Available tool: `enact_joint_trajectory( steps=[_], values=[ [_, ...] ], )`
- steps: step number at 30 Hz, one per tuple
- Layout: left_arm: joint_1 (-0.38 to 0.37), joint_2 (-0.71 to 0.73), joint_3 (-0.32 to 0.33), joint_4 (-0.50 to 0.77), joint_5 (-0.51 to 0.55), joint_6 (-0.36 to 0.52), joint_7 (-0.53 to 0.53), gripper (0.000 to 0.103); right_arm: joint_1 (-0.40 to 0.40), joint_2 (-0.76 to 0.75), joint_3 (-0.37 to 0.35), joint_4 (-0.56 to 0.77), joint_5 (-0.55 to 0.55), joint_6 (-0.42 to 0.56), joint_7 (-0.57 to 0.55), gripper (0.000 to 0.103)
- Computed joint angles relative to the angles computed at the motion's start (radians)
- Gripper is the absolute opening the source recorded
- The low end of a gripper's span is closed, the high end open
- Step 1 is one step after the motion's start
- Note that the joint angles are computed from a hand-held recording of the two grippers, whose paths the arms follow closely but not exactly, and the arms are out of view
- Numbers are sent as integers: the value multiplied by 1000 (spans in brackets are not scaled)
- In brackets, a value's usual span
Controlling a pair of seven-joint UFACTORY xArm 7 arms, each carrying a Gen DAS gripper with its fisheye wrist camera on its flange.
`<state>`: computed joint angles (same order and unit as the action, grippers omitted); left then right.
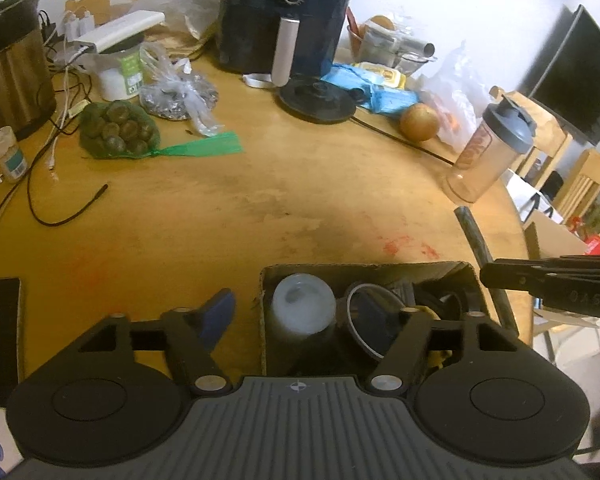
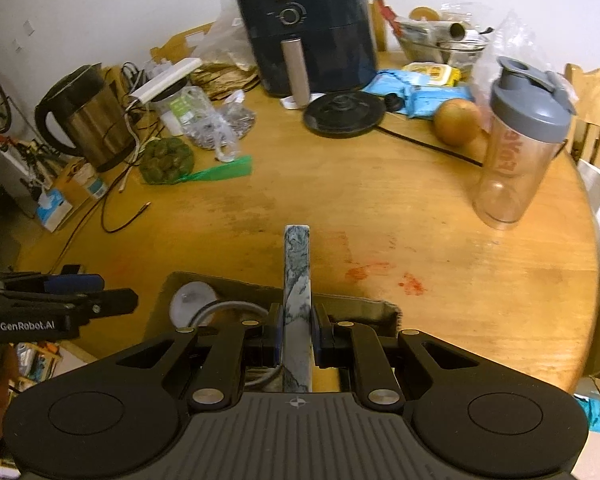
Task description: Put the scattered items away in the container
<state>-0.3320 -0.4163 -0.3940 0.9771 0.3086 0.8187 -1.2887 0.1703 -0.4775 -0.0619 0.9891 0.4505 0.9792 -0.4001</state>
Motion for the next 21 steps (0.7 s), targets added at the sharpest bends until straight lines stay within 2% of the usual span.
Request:
enact_joint_trajectory(
  steps=[6,7,8,9,10,11,12,21],
  values=[
    [3,-19,-9,-9,6,21,-27,70,24,17,0,18,31,27,-28,17],
    [3,-22,-10,-10,5,24,-31,70,32,26,-5,25,43,48,-40,18],
    [4,-26,-11,-13,4,26,-37,70,37,36,-10,35,53,76,-52,23],
    [3,-30,-12,-16,2,29,-40,70,37,42,-6,39,54,92,-57,43],
    [3,-32,-12,-18,0,31,-43,70,32,38,7,34,43,89,-54,55],
    [2,-36,-11,-21,-3,33,-44,70,29,31,18,25,34,79,-55,73],
    [2,-39,-12,-23,-5,35,-46,70,28,25,23,18,32,70,-57,79],
    [1,-47,-13,-35,-19,30,-56,71,24,28,30,8,5,78,-57,82]
  ],
)
